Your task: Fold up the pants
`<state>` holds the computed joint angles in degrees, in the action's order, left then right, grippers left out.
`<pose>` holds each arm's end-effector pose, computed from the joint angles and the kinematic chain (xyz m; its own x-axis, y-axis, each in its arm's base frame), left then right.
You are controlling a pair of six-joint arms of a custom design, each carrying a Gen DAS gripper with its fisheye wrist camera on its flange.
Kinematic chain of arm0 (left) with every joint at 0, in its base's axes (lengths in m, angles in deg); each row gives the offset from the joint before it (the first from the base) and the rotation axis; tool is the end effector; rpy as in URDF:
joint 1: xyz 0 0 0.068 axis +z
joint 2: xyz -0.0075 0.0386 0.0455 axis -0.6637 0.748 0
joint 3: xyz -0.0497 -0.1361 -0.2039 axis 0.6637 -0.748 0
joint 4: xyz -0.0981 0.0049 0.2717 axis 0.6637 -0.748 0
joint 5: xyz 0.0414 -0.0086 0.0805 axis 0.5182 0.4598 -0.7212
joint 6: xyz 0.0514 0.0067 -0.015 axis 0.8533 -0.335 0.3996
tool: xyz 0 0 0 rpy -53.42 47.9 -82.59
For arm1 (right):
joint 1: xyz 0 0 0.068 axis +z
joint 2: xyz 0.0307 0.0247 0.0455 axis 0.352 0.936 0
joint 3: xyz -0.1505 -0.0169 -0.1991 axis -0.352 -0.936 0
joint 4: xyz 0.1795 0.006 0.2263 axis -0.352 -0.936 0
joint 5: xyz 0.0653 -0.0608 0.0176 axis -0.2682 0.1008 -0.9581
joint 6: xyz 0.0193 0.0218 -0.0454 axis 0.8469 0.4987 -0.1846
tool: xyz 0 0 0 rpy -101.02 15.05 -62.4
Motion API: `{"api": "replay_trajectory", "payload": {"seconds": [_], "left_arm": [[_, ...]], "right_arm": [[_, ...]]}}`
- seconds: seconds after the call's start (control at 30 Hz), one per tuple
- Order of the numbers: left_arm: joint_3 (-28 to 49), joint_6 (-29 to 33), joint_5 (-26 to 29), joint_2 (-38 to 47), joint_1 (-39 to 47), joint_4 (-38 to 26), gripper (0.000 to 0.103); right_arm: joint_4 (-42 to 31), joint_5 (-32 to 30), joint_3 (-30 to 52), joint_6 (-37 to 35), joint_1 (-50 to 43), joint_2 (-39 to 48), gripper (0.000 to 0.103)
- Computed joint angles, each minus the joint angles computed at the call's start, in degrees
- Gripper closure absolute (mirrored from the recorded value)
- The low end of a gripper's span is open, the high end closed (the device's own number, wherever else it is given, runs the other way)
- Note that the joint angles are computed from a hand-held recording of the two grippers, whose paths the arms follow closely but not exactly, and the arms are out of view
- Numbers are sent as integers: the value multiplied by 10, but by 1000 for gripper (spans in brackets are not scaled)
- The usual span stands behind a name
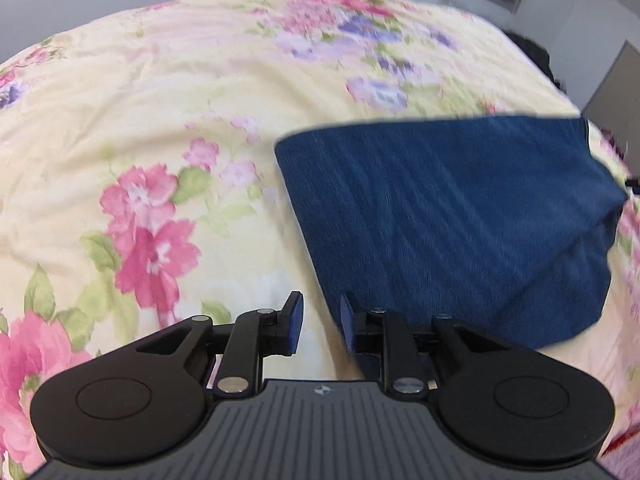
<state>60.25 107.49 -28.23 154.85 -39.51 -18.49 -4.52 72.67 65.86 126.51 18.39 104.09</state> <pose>0.3631 -0.0029 0.3014 -0.7107 0.4671 -0.5260 0.6196 0.7698 -0.1536 0.1838 -0.0209 0.2760 -0.5227 0.6002 -0.6054 0.7215 0.6897 0.0609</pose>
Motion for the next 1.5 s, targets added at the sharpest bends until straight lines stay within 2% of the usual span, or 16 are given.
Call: {"api": "replay_trajectory", "payload": {"seconds": [0.1, 0.17, 0.33, 0.5, 0.7, 0.8, 0.9, 1.0, 1.07, 1.1, 1.13, 1.2, 1.27, 1.33, 1.5], "left_arm": [[37, -57, 33, 31, -6, 20, 77], [44, -108, 38, 45, -25, 58, 77], [38, -181, 6, 82, -69, 159, 77], [63, -191, -16, 144, -90, 197, 77], [71, -179, -11, 177, -96, 217, 79], [76, -184, -7, 179, -94, 212, 79], [55, -198, -2, 154, -87, 220, 80], [30, -207, 23, 115, -63, 208, 77], [8, -213, 48, 83, -40, 196, 73], [0, -216, 65, 71, -27, 184, 71], [-9, -219, 83, 58, -12, 173, 66], [-30, -231, 120, 35, 16, 154, 58], [-52, -243, 162, 19, 47, 136, 49], [-77, -250, 195, 7, 72, 125, 47], [-172, -294, 270, -14, 115, 129, 43]], "right_arm": [[12, 11, 18, -30, 8, -13, 73], [45, 11, 28, -52, 18, -5, 73], [164, -15, 39, -94, 29, 85, 87], [267, -35, 47, -110, 0, 194, 87], [337, -69, 56, -95, -50, 307, 93], [341, -64, 73, -85, -55, 342, 96], [312, -48, 92, -88, -46, 343, 96], [275, -51, 77, -90, -45, 280, 91], [245, -59, 46, -91, -47, 204, 79], [225, -61, 27, -84, -47, 159, 69], [207, -70, 10, -73, -50, 117, 64], [163, -91, -23, -43, -58, 35, 63], [126, -110, -57, -8, -63, -50, 55], [88, -134, -93, 31, -71, -139, 49], [22, -211, -179, 124, -114, -326, 44]]}}
